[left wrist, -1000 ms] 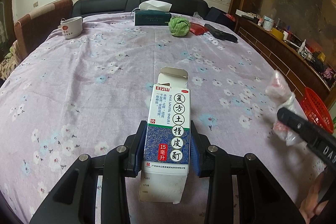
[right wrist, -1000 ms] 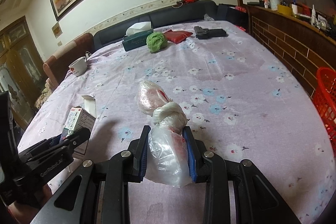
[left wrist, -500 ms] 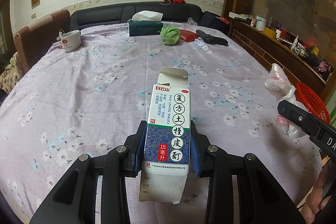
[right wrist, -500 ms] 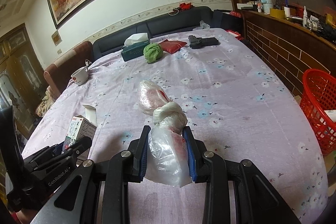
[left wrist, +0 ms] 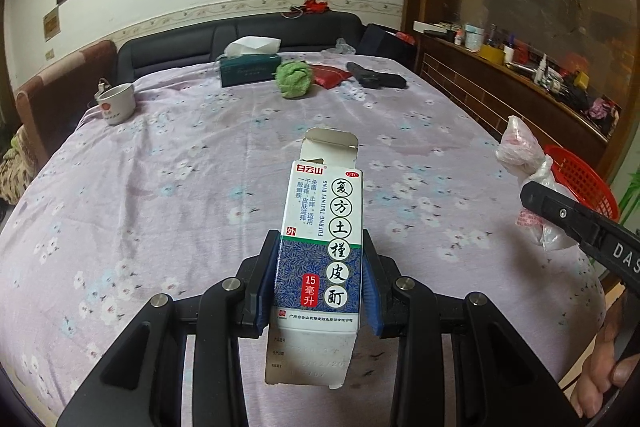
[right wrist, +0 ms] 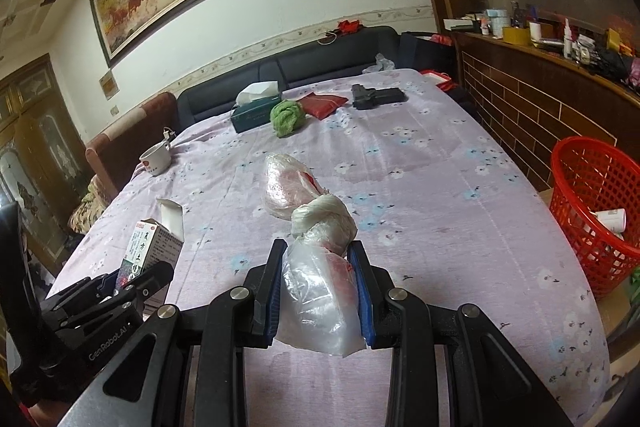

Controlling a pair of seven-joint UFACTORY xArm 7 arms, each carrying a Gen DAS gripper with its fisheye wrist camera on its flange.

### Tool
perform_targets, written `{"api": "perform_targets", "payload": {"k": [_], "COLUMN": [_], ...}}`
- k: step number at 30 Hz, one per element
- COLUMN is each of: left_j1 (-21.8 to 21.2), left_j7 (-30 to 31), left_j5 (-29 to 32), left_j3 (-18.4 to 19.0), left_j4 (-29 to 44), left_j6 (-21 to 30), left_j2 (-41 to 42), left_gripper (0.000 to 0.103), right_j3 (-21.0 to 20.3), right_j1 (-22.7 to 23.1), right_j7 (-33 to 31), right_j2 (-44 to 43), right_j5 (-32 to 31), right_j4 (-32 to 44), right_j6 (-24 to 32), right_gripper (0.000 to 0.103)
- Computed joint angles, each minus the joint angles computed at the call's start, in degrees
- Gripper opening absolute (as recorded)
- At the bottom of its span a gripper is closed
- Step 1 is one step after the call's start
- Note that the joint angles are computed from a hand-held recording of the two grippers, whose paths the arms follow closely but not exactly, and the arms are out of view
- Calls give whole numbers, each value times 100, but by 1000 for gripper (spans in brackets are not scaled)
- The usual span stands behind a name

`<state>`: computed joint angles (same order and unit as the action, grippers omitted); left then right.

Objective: Collect trash
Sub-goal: 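Hold the medicine box and plastic bag lifted above the bed, then carry the medicine box and plastic bag over the red wastebasket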

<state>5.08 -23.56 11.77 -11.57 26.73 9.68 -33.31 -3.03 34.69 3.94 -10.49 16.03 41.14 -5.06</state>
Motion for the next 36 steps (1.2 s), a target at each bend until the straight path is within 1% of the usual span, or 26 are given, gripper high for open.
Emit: {"api": "perform_targets", "payload": {"k": [1,2,3,4,8,9,10,12,14,15,17,18,19,21,23,25,28,29,30,31,32,33,34,35,36], "left_j1": [-3,-4,-20,-64,-208,-276,-380,-719,-1218,-1512,-1885,-2178,-2324,-2728,-2862,-2874,-2922,-2946,-2966,-2987,-3019,-3076,-3034,-2953,-2926], "left_j7": [-7,-24,-38,-45,-104,-113,-89,57,343,545,800,1061,1201,1740,2070,1994,1781,1715,1670,1620,1531,1387,1411,1549,1607], "left_j5": [12,37,57,68,180,198,200,117,-132,-319,-586,-870,-1046,-1659,-2066,-2002,-1872,-1825,-1806,-1800,-1749,-1653,-1716,-1828,-1845], "left_j3": [-36,-103,-147,-183,-356,-374,-368,-262,-47,79,158,276,301,396,325,156,19,3,-16,-31,-2,58,10,-78,-94], "left_j4": [32,102,162,249,586,657,764,1026,1351,1543,1897,2148,2311,2903,3387,3944,4810,5057,5365,5638,5769,5836,5769,5671,5528], "left_j6": [6,12,23,42,105,122,156,209,272,275,324,360,382,509,607,654,905,961,1083,1201,1262,1285,1197,1114,1075], "left_j2": [26,89,140,214,467,519,602,834,1124,1303,1626,1859,2009,2524,2941,3465,4227,4448,4712,4939,5050,5115,5093,5041,4931], "left_gripper": [35,35,35,35,35,35,35,35,35,35,35,35,35,35,35,35,35,35,38,43,53,55,55,57,61], "right_j3": [-160,-191,-328,-569,-965,-1140,-1313,-1612,-1904,-2001,-2101,-2139,-2172,-2195,-2249,-2483,-2865,-3053,-3353,-3782,-4008,-4256,-4506,-4822,-5143], "right_j1": [125,131,238,443,670,787,885,1051,1153,1128,925,800,656,308,-37,-180,-291,-202,36,403,600,819,1046,1331,1641], "right_j7": [-59,-66,-118,-214,-335,-371,-393,-372,-301,-260,-170,-128,-87,4,57,29,-143,-250,-403,-570,-684,-812,-919,-1037,-1191], "right_j2": [-6,-23,-34,-57,-188,-246,-312,-433,-615,-716,-917,-1004,-1088,-1229,-1332,-1410,-1416,-1417,-1427,-1421,-1371,-1292,-1177,-1079,-1012], "right_j5": [66,87,149,253,408,435,454,417,321,259,130,62,-7,-141,-235,-270,-188,-131,-28,119,233,345,478,638,784], "right_j4": [-7,-18,-29,-46,-153,-189,-243,-339,-472,-546,-688,-747,-799,-880,-899,-834,-627,-527,-427,-266,-143,-6,145,296,439], "right_j6": [-5,-7,-14,-23,-90,-106,-147,-222,-290,-321,-363,-375,-375,-358,-293,-166,-10,89,156,236,295,348,397,464,553], "right_gripper": [33,33,33,33,33,33,33,33,33,33,33,33,33,33,34,34,35,35,35,35,35,35,36,38,52]}}
